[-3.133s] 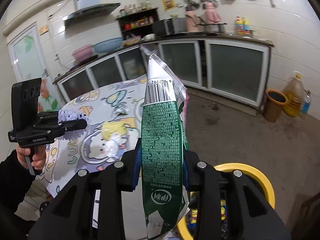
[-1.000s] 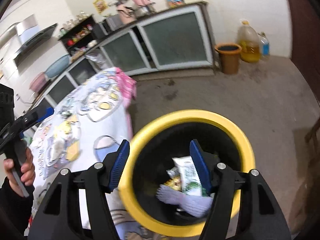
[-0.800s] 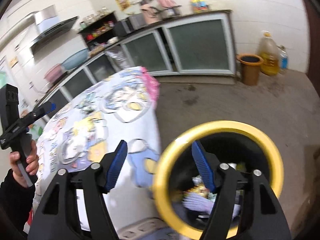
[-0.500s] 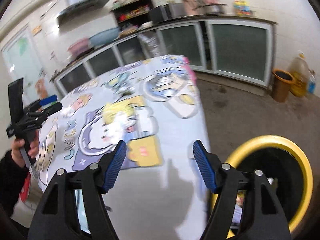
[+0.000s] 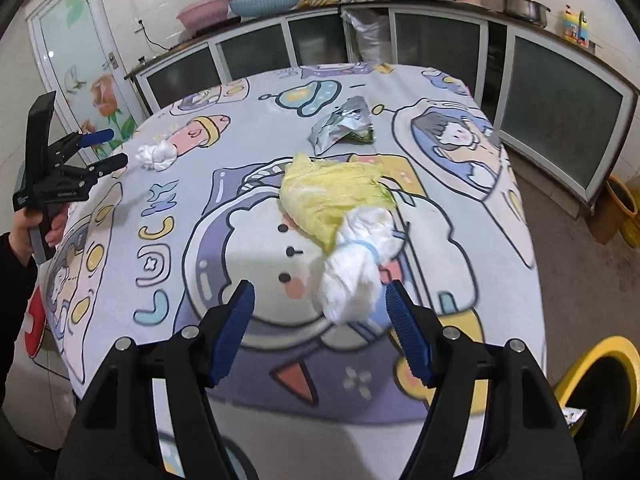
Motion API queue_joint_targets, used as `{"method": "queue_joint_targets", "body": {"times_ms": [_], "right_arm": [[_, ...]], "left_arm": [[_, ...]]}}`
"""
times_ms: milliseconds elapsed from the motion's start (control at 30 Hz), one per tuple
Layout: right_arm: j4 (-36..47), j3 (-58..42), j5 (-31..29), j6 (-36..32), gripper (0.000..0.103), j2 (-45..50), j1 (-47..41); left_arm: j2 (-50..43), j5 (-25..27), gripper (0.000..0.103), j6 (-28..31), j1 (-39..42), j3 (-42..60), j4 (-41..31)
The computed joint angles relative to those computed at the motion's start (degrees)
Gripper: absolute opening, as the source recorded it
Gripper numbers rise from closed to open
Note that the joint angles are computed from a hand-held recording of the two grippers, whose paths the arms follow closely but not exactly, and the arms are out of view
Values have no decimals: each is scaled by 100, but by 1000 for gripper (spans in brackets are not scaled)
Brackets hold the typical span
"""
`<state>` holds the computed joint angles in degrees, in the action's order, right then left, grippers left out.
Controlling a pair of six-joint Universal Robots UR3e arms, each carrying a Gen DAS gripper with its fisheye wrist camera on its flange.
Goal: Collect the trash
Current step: 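Grasp a white cloth bundle with the left gripper while the right gripper grasps another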
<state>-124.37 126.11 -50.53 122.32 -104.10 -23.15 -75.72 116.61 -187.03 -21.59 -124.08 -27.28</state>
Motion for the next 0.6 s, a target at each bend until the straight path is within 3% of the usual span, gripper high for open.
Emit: {"method": "queue_joint_targets", "body": {"times_ms": [100, 233, 467, 600], "right_arm": [[-597, -181, -263, 468, 66, 495, 394], [-1080, -439, -568, 881, 65, 1007, 792], [-1386, -828, -883, 1264, 64, 1605, 1131], [-1436, -1043, -996, 1465, 64, 1929, 1257]], "left_arm": [[289, -599, 95, 388, 725, -319, 99], [14, -932, 95, 823, 1258, -344, 225], [-658, -1661, 95, 1198, 2112, -164, 182], [-1044, -1818, 94, 1228, 2255, -82, 212]]}}
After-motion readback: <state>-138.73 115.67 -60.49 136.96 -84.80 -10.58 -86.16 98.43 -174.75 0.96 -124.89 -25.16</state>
